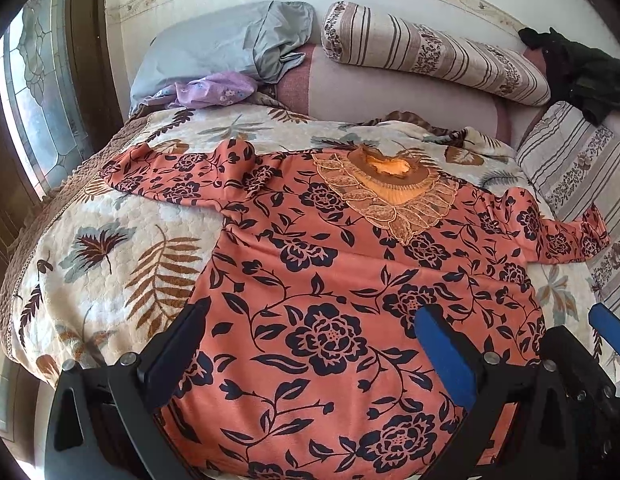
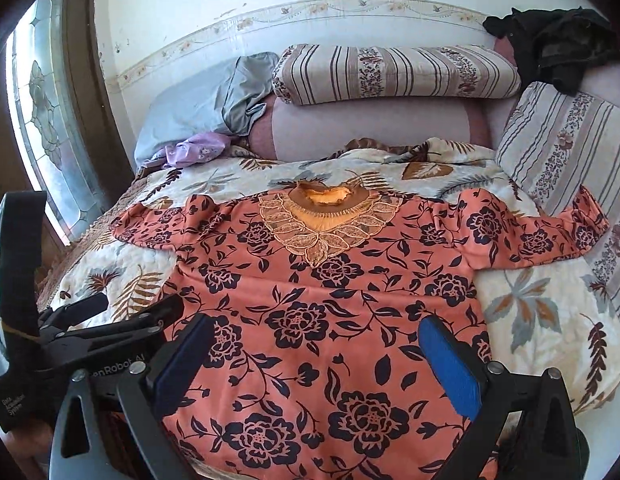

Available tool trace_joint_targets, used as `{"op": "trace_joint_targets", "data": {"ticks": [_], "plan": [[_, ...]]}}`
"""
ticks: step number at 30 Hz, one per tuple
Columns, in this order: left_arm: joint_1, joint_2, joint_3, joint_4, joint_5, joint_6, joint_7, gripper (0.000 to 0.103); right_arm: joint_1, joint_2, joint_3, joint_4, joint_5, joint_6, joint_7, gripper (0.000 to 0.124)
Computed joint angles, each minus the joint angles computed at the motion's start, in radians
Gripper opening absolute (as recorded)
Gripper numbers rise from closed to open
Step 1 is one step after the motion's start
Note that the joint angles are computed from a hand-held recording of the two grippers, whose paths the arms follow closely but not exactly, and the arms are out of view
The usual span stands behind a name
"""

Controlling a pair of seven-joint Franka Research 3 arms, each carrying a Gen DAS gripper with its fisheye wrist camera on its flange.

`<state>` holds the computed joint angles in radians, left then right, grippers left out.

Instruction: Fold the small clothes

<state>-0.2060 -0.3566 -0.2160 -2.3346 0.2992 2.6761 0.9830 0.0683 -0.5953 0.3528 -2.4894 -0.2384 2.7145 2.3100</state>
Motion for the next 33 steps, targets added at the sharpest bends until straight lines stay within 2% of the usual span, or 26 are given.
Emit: {"op": "trace_joint_targets", "data": {"ticks": [16,33], "plan": [[0.010,0.008,0.001,0.003,0.010,0.004,-0.011,0.103,-0.032,0.028,0.029,0.022,-0.053,0.034,0.026,0.103],[0.016,0.016,0.000,0.004,0.021,0.003,-0.024,0.103,-0.024,0.055,0.031,0.040,-0.126,-0.004,0.075,0.103]]}}
